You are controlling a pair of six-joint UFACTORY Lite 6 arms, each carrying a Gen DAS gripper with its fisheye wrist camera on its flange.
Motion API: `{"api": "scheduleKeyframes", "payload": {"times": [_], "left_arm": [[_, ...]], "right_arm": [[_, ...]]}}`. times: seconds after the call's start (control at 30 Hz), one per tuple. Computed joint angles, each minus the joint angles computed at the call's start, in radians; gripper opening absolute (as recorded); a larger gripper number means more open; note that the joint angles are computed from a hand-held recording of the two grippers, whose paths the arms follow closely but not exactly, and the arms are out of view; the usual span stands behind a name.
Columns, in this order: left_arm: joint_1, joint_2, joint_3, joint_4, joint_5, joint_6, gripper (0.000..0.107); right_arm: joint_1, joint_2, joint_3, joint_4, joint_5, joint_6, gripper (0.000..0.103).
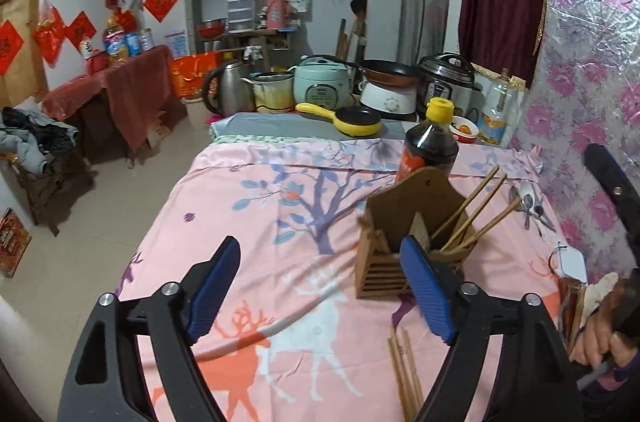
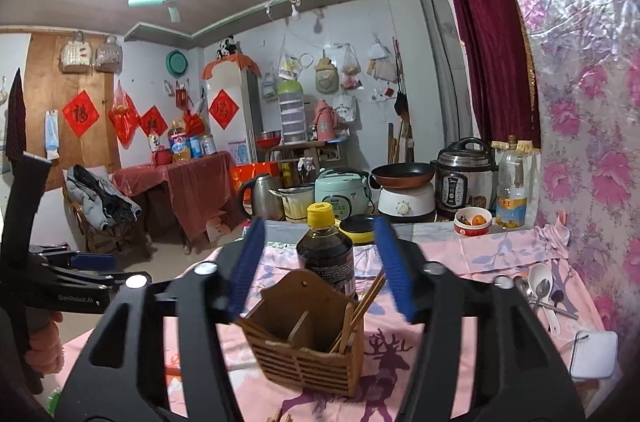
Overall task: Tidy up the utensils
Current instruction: 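Move the left tool back to the chopsticks while the right tool returns too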
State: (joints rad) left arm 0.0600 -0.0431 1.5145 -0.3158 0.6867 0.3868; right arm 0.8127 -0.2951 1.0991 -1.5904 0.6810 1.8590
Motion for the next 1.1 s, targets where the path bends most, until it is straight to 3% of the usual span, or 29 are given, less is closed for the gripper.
{"api": "scheduleKeyframes", "payload": {"times": [0.13,0.27,0.43,0.53,0.63,0.77,0.93,1.1], "left_arm": [[0.048,-0.14,-0.172,-0.036,-0.029,0.046,0.086],[0.087,-0.265,-0.325,-0.066,-0.057,0.09,0.088],[0.121,-0.436,-0.526,-0.076,-0.103,0.113,0.091],[0.111,-0.578,-0.673,-0.031,-0.16,0.084,0.093],[0.08,-0.701,-0.796,0.031,-0.19,0.02,0.096],[0.059,-0.844,-0.936,0.049,-0.17,0.007,0.096],[0.074,-0.96,-1.043,0.035,-0.128,0.027,0.096],[0.014,-1.089,-1.139,0.211,-0.128,-0.149,0.096]], "right_arm": [[0.126,-0.069,-0.077,-0.002,0.119,0.028,0.078],[0.274,-0.123,-0.156,0.005,0.257,0.056,0.08],[0.438,-0.171,-0.246,0.029,0.427,0.11,0.089],[0.559,-0.186,-0.305,0.048,0.581,0.175,0.096],[0.675,-0.183,-0.368,0.103,0.7,0.26,0.096],[0.754,-0.188,-0.443,0.171,0.732,0.353,0.096],[0.808,-0.206,-0.526,0.228,0.683,0.429,0.096],[0.855,-0.196,-0.579,0.272,0.68,0.494,0.096]]}}
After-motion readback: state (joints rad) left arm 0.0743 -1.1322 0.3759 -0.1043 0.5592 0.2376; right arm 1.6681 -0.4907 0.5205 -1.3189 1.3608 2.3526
